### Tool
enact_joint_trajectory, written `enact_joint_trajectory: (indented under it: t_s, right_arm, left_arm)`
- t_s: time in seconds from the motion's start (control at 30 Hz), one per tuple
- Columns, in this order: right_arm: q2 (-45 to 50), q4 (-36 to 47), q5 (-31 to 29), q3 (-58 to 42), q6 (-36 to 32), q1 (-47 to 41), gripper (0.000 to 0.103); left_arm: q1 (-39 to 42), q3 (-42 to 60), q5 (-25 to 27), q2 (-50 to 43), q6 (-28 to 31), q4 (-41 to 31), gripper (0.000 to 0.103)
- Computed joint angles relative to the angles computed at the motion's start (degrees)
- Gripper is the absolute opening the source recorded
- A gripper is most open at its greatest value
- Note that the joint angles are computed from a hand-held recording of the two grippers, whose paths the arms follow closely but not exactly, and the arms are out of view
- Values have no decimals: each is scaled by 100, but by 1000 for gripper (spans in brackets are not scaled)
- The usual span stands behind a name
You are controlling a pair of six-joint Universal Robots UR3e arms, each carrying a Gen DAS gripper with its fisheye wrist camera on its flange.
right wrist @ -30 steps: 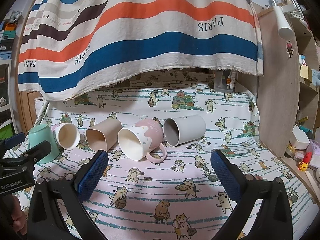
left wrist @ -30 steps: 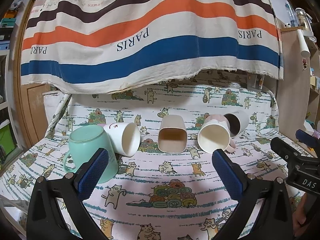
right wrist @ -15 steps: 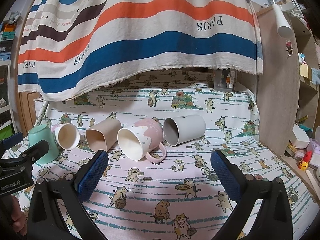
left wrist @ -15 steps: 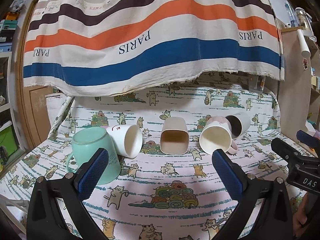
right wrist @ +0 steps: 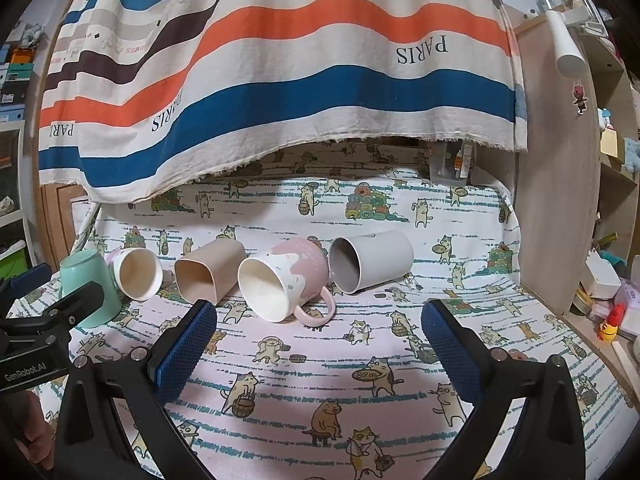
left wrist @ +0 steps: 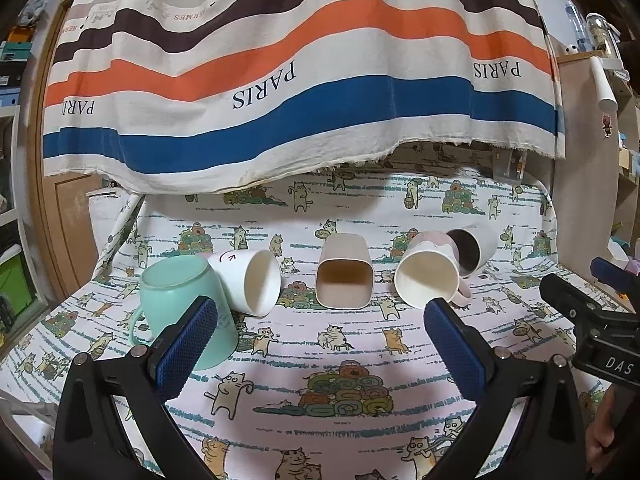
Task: Flip cup upside down
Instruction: 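Move the right tool to the pink mug lying on its side and grasp it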
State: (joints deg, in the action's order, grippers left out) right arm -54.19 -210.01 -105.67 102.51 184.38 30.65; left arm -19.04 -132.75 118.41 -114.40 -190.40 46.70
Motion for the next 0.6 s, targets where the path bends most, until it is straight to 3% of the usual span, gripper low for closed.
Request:
enact_joint_trajectory:
  t_s: [0.3,0.43,0.53,0.6]
  right_arm:
    - [3,17,20,-1,4,1,103]
    - [-75,270,188,-18,83,-87,103]
    - [-92,-187,-20,207,232,-86,103]
    - [-343,-519,530,618,186,-351,103]
  left_arm:
    - [10,31,52,67,-52,-266,103]
    - [145,-161,-353,114,109,-6,103]
    - [-171,160,314,284,-182,-1079,103]
    - [-226,87,271,463,-261,-1186,103]
